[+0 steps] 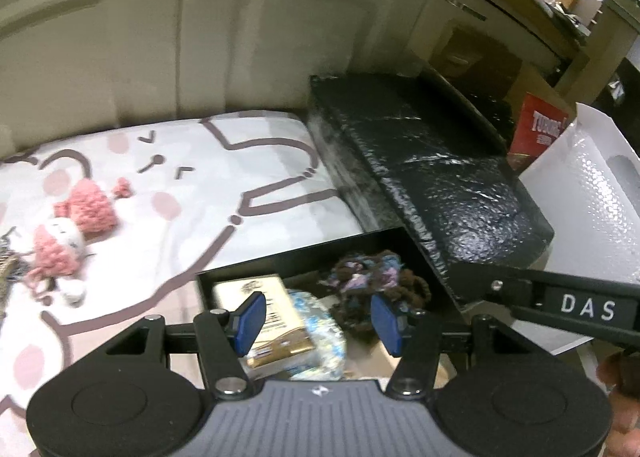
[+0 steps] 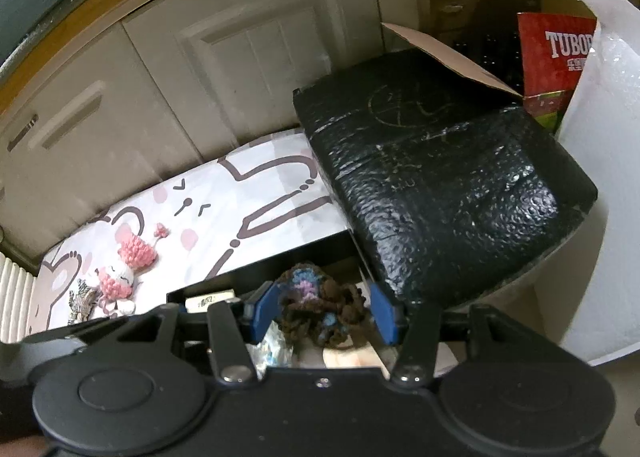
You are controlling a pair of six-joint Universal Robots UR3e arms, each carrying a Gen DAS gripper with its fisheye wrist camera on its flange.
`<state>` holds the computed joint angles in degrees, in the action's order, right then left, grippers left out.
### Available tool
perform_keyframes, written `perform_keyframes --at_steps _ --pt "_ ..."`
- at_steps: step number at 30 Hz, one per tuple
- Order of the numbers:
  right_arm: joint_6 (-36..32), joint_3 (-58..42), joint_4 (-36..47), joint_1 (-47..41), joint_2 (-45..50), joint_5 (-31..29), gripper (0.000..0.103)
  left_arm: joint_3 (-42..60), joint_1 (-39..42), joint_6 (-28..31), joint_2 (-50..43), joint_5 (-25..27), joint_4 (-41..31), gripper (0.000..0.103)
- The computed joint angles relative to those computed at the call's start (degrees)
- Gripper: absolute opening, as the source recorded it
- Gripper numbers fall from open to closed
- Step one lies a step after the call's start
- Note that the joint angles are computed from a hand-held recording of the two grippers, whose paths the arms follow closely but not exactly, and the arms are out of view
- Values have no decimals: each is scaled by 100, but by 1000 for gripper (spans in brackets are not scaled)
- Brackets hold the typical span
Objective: Organize objects
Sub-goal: 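Open both tools to drop the yarn doll and tissue pack into the box, then withdraw both tools from the box toward the remaining toys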
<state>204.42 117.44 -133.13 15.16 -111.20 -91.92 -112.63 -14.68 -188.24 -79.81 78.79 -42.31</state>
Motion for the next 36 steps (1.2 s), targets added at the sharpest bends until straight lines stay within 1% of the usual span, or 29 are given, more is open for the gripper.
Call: perform_keyframes --at_steps 7,13,18,19,21,22,25,27,31,33,34,36 --pt "131 -140 288 273 -126 -192 53 60 133 159 610 267 -697 58" --pt "150 -257 368 590 -171 -343 53 67 291 232 1094 440 -1128 58" --pt "208 -364 457 833 -165 -471 54 38 410 282 1494 610 -1513 61" --pt "214 -388 467 900 -157 -521 55 24 422 281 1561 655 -1563 62" --pt "223 -437 484 1041 -131 -628 58 -26 474 265 1711 696 -1671 69" --pt "223 -447 488 1090 -127 -661 58 -49 493 247 1779 728 -1723 70" --pt "208 -502 516 1221 -93 -706 59 -103 536 191 1961 828 -1858 79" --pt "197 -510 501 1331 -73 -752 63 -159 626 205 2097 823 -1933 85" --pt "162 -512 493 1519 -38 -917 65 -187 818 274 2296 801 -2191 91" --pt "176 -489 501 1545 -63 -960 69 -220 869 316 2380 849 -2234 96" --pt "188 -465 485 1548 -82 -967 70 -207 874 325 2402 870 -2269 97" --pt "198 -404 443 1538 -123 -971 77 -236 904 363 2467 893 -2292 101"
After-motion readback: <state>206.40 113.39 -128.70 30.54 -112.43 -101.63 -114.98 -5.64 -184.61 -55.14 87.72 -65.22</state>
